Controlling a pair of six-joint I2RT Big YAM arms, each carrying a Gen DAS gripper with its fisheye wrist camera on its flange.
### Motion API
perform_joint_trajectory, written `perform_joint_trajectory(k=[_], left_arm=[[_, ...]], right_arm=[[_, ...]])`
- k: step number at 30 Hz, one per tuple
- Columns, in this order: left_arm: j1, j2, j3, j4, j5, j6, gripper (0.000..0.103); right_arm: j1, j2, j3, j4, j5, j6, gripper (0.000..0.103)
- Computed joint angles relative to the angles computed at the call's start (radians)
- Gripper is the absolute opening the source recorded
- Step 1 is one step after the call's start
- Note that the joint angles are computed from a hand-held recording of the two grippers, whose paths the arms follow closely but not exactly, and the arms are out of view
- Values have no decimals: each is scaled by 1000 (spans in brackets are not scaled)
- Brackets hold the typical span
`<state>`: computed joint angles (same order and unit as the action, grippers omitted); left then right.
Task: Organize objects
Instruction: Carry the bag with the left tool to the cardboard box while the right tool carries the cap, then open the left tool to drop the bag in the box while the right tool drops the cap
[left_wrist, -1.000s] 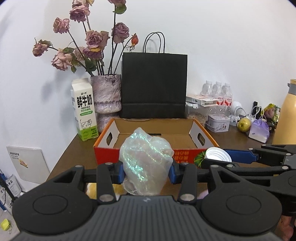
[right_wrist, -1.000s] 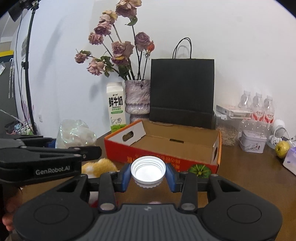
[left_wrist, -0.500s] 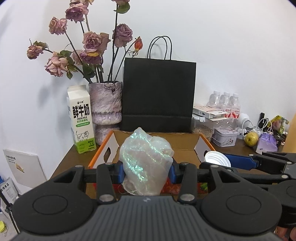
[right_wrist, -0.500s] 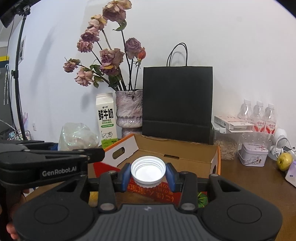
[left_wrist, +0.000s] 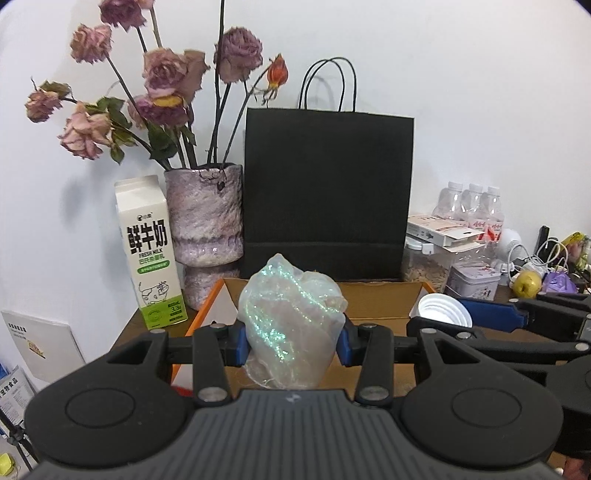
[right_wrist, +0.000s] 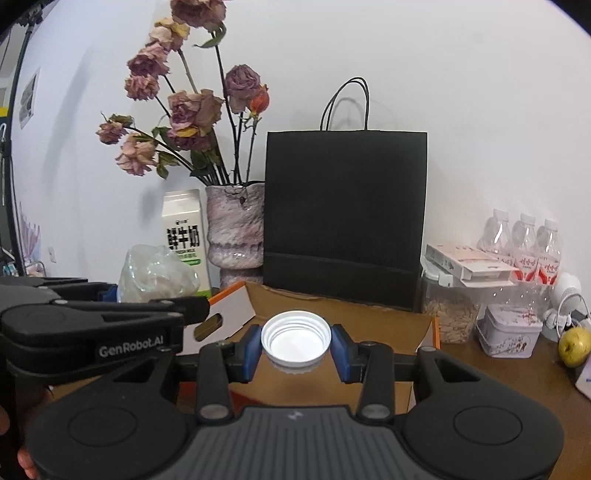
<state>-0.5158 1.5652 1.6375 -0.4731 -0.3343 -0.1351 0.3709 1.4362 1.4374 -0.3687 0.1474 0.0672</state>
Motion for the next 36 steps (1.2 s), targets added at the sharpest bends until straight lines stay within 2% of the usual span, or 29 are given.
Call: perform_joint_trajectory(k=[5, 16, 28, 32, 34, 35, 36], left_arm=[[17, 68, 72, -29, 7, 2, 44], [44, 221, 247, -125, 34, -2, 43], [73, 317, 336, -177, 59, -34, 44], [78, 330, 352, -192, 75, -38, 53], [78, 331, 351, -188, 71, -39, 67], [78, 328, 346, -183, 67, -38, 82], [77, 323, 336, -170, 58, -38, 95]], right_arm=[[-17, 62, 70, -30, -3, -17, 39], [-57, 189, 187, -83, -19, 10, 39], [-70, 282, 249, -107, -5, 33, 39], [-77, 295, 256, -116, -8, 42, 39], [-80, 301, 263, -129, -8, 45, 39], [-81, 303, 266, -136, -6, 45, 43], [-82, 305, 269, -145, -4, 44, 61]])
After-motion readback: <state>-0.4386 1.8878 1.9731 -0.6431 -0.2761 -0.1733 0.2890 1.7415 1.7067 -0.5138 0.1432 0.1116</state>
